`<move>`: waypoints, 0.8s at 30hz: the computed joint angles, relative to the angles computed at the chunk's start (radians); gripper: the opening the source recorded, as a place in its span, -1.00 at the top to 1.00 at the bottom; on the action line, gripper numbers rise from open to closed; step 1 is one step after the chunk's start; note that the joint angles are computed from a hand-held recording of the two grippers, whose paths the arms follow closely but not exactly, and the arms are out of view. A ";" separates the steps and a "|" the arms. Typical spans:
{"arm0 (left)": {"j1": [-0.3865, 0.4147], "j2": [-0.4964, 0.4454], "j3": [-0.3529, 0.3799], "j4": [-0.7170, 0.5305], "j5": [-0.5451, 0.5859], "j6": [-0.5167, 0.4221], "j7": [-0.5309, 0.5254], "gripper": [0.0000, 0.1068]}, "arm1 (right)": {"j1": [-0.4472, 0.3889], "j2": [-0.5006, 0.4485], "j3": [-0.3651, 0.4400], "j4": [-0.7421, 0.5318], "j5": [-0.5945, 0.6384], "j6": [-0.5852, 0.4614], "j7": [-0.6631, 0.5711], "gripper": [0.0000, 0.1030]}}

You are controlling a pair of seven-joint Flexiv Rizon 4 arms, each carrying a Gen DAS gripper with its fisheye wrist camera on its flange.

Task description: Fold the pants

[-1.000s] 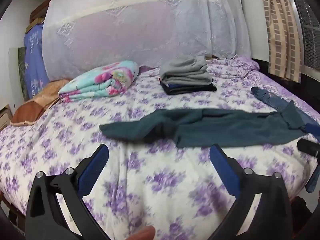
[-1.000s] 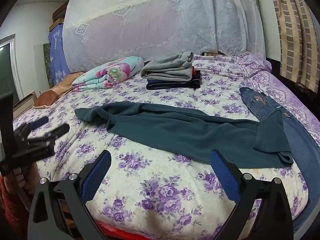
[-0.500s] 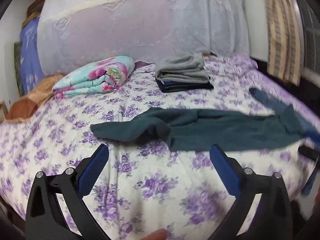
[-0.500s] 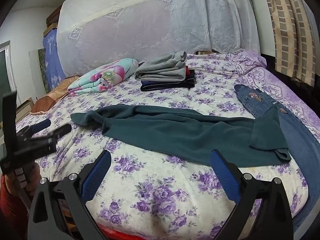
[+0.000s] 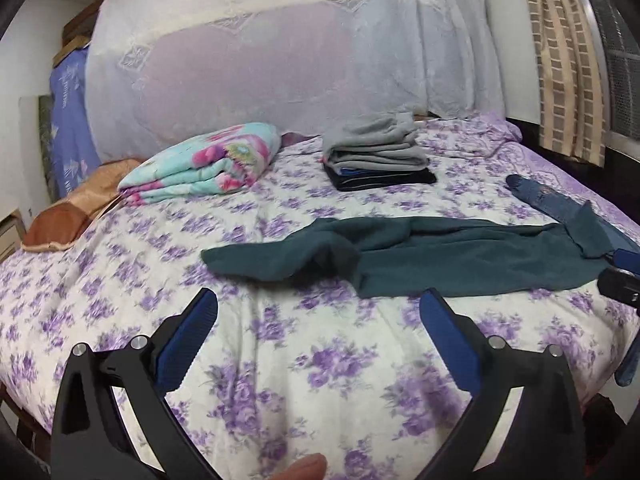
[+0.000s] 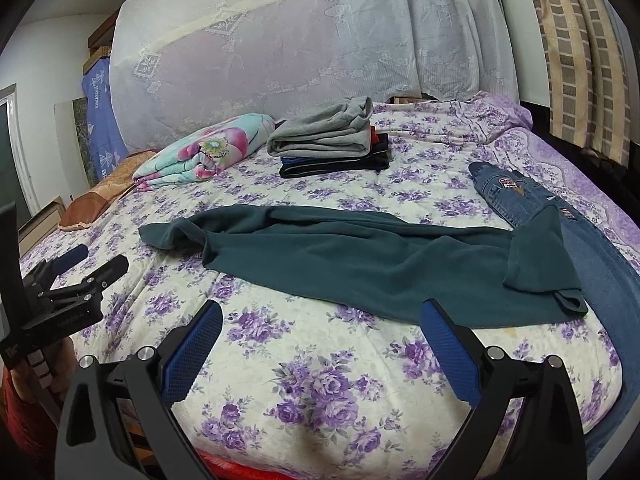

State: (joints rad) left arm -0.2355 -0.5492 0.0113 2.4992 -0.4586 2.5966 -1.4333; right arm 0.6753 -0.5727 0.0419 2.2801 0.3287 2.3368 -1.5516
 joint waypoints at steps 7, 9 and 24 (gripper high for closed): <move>-0.059 -0.014 0.002 -0.026 -0.050 0.004 0.104 -0.84 | -0.038 -0.004 0.020 0.004 -0.029 0.003 0.038 -0.93; -0.048 -0.011 -0.005 -0.024 -0.040 -0.005 0.098 -0.84 | -0.040 -0.006 0.020 0.006 -0.034 0.004 0.045 -0.93; -0.051 -0.006 -0.004 -0.020 -0.044 -0.026 0.095 -0.84 | -0.050 -0.010 0.022 0.025 -0.034 0.030 0.056 -0.93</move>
State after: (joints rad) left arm -0.2869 -0.5556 0.0074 2.4791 -0.5025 2.5701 -1.3385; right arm 0.6248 -0.5830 0.0643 2.3047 0.2949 2.3667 -1.4958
